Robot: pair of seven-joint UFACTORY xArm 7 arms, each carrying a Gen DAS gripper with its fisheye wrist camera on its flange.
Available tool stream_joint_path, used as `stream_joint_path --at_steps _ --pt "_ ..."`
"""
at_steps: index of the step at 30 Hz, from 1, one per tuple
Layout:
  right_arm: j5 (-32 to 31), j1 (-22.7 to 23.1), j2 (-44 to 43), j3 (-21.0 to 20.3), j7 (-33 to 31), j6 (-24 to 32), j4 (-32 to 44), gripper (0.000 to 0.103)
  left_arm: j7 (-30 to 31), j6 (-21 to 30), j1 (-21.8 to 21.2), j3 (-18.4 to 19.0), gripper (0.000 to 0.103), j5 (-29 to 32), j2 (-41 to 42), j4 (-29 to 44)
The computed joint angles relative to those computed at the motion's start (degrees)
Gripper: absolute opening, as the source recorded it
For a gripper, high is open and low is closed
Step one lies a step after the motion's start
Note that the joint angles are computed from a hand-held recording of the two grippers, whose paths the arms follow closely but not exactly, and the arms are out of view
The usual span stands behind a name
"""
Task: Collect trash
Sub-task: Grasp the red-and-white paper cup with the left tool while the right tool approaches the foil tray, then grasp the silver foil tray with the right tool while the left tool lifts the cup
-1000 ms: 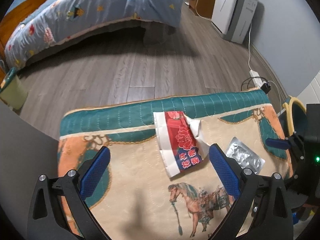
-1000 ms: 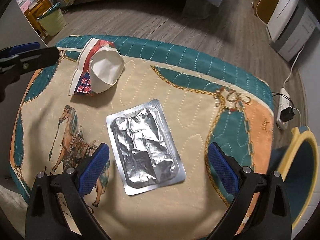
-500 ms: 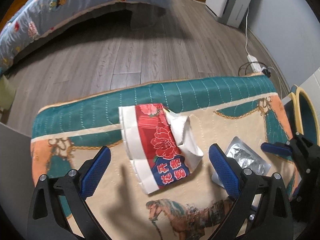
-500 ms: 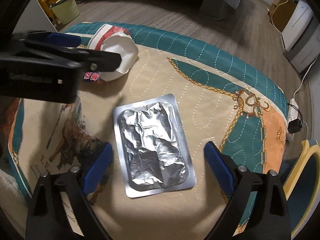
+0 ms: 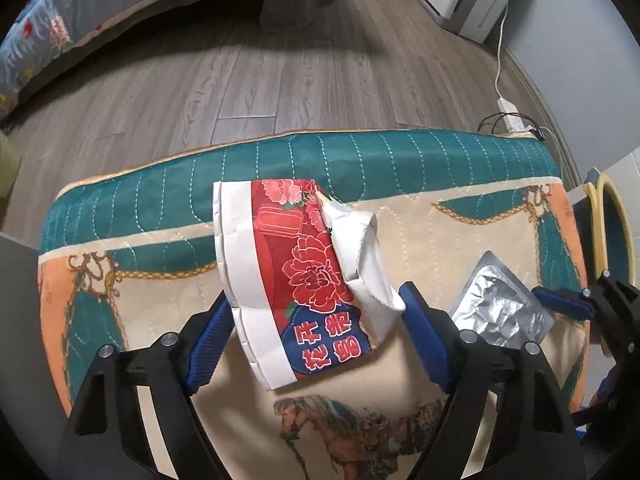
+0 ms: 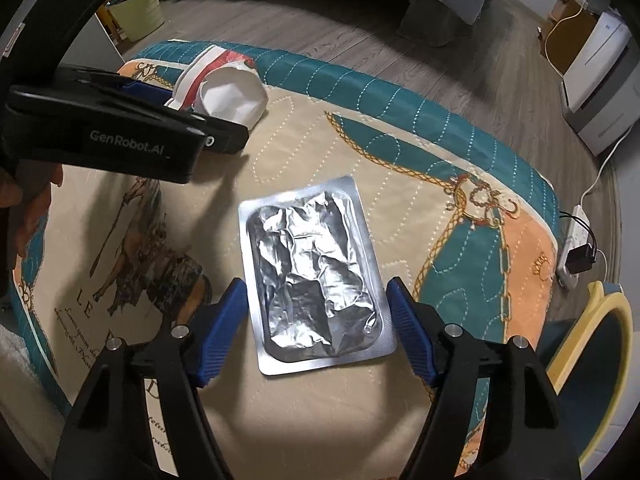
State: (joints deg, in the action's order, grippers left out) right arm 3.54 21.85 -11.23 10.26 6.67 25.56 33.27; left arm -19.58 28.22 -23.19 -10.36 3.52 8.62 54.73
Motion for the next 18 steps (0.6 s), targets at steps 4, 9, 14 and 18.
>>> stream_joint_path --at_steps 4,9,14,18 --pt "0.52 -0.15 -2.90 -0.34 0.78 0.19 -1.24 0.071 -2.04 -1.78 -0.84 0.10 0.081 2.92 -2.72 -1.78" --pt "-0.73 -1.00 -7.99 0.08 3.17 0.97 -3.35 0.071 -3.81 -3.20 -0.87 -0.45 0.081 4.05 -6.10 -3.20" --pt "-1.57 -1.79 -15.24 -0.06 5.98 2.52 -6.21 0.071 -5.54 -5.12 -1.16 -1.56 0.081 4.88 -9.47 -4.19" --pt "-2.82 -3.18 -20.81 -0.02 7.92 4.60 -7.69 0.071 -6.71 -5.66 -1.83 -2.77 0.081 5.83 -11.65 -4.30"
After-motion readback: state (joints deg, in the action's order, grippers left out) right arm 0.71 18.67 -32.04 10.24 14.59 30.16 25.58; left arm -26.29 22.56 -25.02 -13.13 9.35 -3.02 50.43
